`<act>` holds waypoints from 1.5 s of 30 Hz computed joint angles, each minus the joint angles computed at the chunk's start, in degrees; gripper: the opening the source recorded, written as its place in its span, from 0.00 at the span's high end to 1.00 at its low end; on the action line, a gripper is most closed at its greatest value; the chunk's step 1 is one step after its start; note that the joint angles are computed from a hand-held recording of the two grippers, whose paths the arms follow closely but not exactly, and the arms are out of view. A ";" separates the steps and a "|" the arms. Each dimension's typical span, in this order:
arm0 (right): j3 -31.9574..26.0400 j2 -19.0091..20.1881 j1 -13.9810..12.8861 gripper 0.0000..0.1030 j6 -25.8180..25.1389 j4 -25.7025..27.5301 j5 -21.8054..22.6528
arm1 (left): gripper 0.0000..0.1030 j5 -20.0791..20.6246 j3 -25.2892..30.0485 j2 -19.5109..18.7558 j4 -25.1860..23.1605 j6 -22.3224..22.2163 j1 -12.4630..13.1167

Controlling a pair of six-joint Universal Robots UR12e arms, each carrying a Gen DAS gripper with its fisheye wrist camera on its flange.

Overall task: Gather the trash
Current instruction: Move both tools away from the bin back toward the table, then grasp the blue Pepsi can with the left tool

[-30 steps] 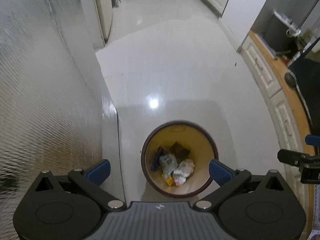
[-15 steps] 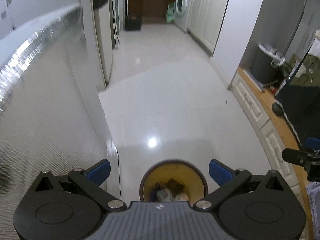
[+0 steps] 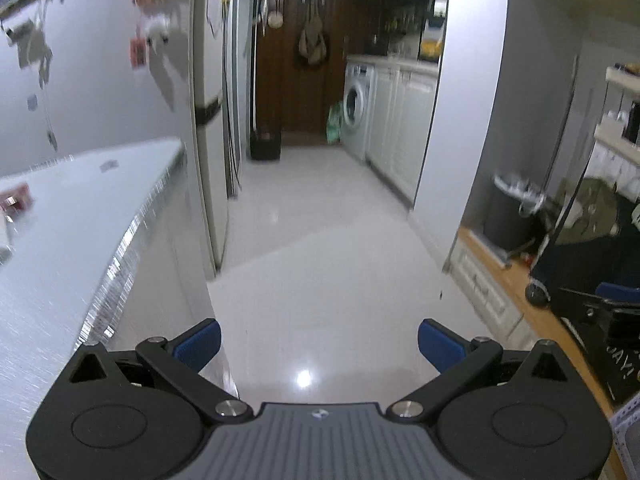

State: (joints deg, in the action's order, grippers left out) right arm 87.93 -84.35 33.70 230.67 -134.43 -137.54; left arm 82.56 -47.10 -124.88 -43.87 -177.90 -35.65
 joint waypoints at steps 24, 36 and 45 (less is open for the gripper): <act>-6.89 7.65 4.81 0.00 -24.28 -32.99 -2.17 | 0.00 3.91 -20.15 14.57 23.68 2.25 3.01; -12.35 11.27 5.93 0.00 -30.48 -31.05 4.92 | 0.00 6.52 -27.71 19.47 27.62 17.64 6.89; -17.54 14.56 5.53 0.00 -30.35 -27.41 12.56 | 0.06 5.65 -30.34 20.17 27.73 33.13 9.43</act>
State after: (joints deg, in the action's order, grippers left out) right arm 70.39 -69.80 39.23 200.32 -161.84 -124.98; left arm 88.21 -77.44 -104.71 -16.15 -144.77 -26.21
